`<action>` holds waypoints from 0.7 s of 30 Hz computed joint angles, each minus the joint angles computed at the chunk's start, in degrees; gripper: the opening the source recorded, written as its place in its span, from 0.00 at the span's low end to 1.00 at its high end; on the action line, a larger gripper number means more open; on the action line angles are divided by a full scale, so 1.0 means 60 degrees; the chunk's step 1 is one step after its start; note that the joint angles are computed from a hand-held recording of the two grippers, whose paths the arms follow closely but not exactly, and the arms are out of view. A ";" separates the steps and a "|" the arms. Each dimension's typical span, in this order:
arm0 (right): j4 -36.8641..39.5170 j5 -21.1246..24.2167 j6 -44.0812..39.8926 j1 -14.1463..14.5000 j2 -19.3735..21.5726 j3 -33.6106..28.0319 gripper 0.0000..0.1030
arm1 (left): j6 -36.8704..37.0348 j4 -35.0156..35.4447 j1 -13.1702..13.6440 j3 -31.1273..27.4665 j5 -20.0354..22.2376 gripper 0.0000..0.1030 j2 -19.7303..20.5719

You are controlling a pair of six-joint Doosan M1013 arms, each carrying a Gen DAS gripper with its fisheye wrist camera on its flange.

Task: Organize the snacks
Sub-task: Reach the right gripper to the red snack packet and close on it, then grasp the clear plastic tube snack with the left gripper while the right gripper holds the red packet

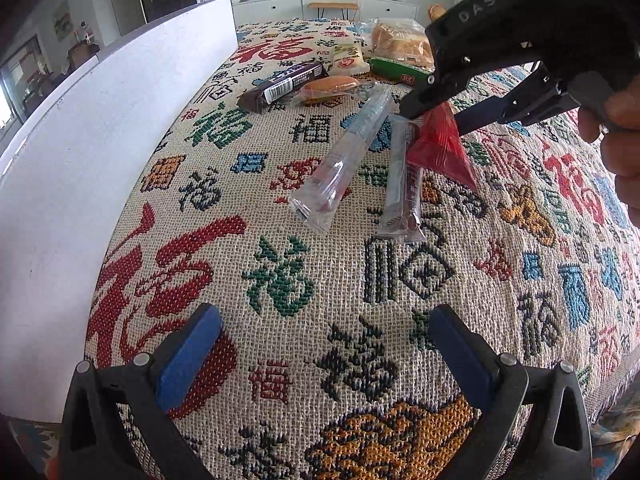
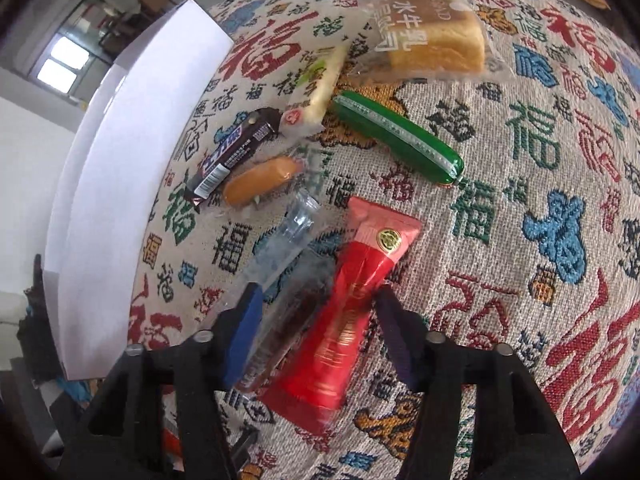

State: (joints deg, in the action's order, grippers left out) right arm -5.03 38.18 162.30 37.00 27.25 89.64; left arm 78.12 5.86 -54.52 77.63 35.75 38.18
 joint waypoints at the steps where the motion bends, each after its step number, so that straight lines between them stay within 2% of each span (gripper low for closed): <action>1: 0.0136 0.0082 -0.0052 -0.0031 0.0047 -0.0011 0.46 | 0.0010 -0.0008 0.0008 -0.0003 -0.0004 1.00 0.0001; 2: 0.0176 0.0110 -0.0012 -0.0043 0.0058 0.0027 0.38 | 0.0014 -0.0011 0.0012 -0.0013 -0.0003 1.00 0.0006; 3: -0.0004 -0.0096 0.0235 -0.0029 -0.0015 0.0173 0.35 | 0.0014 -0.0011 0.0012 -0.0013 -0.0003 1.00 0.0006; 4: -0.0109 -0.0079 0.0369 -0.0008 -0.0052 0.0222 0.18 | 0.0026 -0.0018 0.0015 -0.0025 0.0004 1.00 0.0013; 5: -0.0218 0.0001 0.0454 0.0015 -0.0126 0.0296 0.15 | 0.0015 -0.0011 0.0012 -0.0014 -0.0002 1.00 0.0008; 10: -0.0895 0.0255 0.0659 0.0258 -0.0505 0.0564 0.15 | 0.0007 -0.0005 0.0009 -0.0003 -0.0013 1.00 0.0005; 13: -0.1765 0.1413 0.0664 0.0611 -0.0634 0.0395 0.15 | 0.0001 -0.0001 0.0007 0.0003 -0.0019 1.00 0.0003; 17: -0.2224 0.3124 -0.0062 0.1018 -0.0451 0.0061 0.15 | 0.0011 -0.0013 0.0009 -0.0002 -0.0015 1.00 0.0006; 19: -0.2272 0.3356 -0.0170 0.1171 -0.0400 0.0101 0.15 | 0.0024 -0.0040 0.0011 0.0003 -0.0012 1.00 0.0000; 21: -0.2353 0.3105 -0.0005 0.1277 -0.0462 0.0292 0.15 | 0.0347 -0.0525 0.0094 -0.0003 -0.0028 1.00 -0.0025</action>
State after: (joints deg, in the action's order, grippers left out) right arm -19.15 56.81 162.27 44.66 24.48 91.39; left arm 80.21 2.70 -53.96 77.61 35.58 38.03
